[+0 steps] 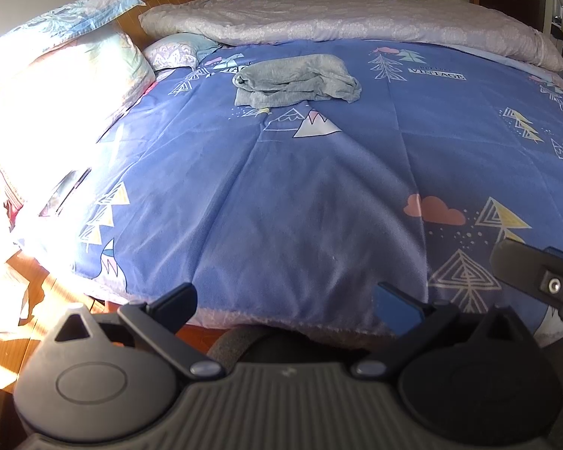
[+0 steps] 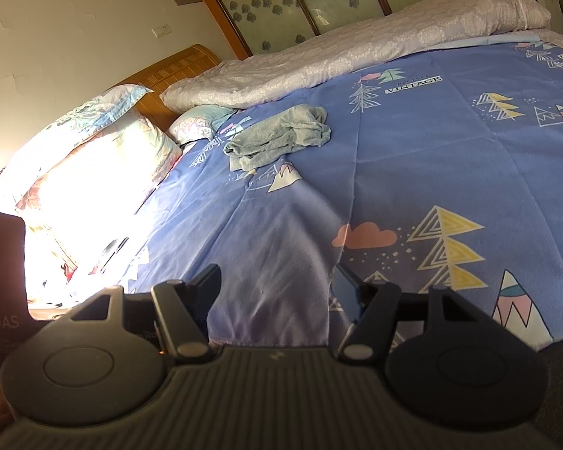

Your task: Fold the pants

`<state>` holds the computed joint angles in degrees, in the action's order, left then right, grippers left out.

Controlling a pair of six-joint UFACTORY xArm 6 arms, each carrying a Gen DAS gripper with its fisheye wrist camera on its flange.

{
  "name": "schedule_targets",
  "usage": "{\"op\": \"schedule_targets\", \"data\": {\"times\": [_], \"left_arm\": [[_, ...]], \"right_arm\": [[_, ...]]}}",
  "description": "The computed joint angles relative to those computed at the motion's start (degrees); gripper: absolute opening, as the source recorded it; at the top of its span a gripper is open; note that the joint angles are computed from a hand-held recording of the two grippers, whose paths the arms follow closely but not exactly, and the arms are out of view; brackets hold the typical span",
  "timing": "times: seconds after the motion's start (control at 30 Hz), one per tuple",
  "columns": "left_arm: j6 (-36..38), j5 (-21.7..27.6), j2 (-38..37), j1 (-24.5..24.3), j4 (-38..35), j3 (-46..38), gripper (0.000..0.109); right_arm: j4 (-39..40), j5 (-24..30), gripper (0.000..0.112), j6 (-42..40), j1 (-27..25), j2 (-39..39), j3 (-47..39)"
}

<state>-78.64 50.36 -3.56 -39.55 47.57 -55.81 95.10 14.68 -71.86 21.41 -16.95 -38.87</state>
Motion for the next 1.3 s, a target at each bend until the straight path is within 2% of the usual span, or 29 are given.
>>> {"op": "schedule_targets", "data": {"times": [0.93, 1.3], "left_arm": [[-0.27, -0.53, 0.21, 0.02, 0.03, 0.39, 0.103], [-0.02, -3.81, -0.81, 0.91, 0.44, 1.93, 0.103]], "right_arm": [[-0.5, -0.19, 0.068, 0.61, 0.37, -0.13, 0.31], [-0.57, 0.13, 0.068, 0.27, 0.22, -0.11, 0.65]]}}
